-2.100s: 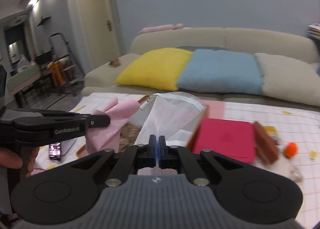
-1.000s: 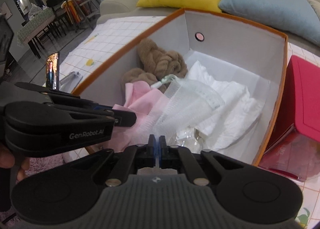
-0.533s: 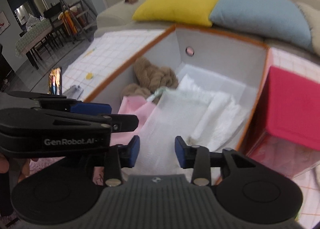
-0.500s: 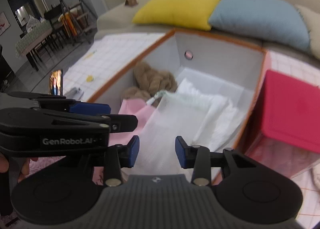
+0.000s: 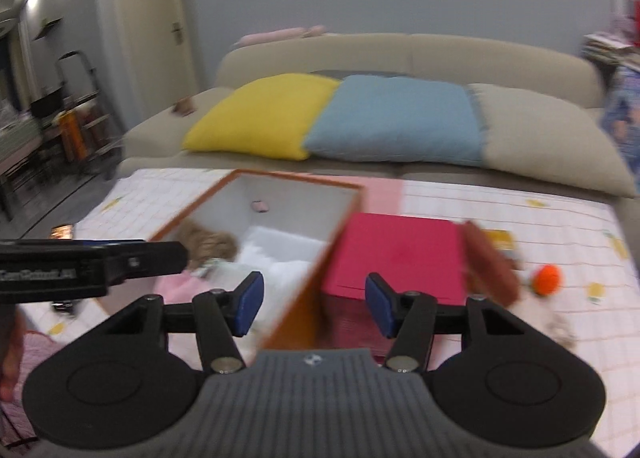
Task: Organize soft objects
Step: 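Move the left gripper to the brown sponge while the right moves to the white drawstring bag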
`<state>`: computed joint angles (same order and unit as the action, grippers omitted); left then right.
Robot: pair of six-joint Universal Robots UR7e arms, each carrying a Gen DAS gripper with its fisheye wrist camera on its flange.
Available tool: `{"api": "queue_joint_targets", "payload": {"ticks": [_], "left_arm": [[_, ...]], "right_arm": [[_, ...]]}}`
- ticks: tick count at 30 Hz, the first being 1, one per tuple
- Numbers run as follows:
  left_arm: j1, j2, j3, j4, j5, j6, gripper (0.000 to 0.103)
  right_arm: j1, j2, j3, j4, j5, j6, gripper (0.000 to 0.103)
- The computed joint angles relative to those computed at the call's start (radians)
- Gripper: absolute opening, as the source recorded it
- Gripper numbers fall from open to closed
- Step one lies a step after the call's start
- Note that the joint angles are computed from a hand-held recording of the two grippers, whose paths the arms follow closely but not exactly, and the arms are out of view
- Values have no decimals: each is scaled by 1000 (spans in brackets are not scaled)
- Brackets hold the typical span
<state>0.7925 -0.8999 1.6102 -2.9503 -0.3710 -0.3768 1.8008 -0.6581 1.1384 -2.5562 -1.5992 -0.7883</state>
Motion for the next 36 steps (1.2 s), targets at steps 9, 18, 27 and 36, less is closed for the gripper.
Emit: {"api": "queue_joint_targets", "payload": {"ticks": [9, 18, 27, 36], "left_arm": [[34, 133, -159, 48, -151, 162, 63], [53, 254, -330, 91, -216, 335, 63], [93, 345, -529, 314, -251, 354, 63], [133, 476, -823, 602, -233, 537, 63]], "right_arm": [[-54, -28, 37, -167, -111, -55, 57], [-96, 36, -87, -166, -170, -19, 77], [-132, 140, -247, -106, -179, -17, 72], [-156, 295, -511, 83, -150, -31, 72]]}}
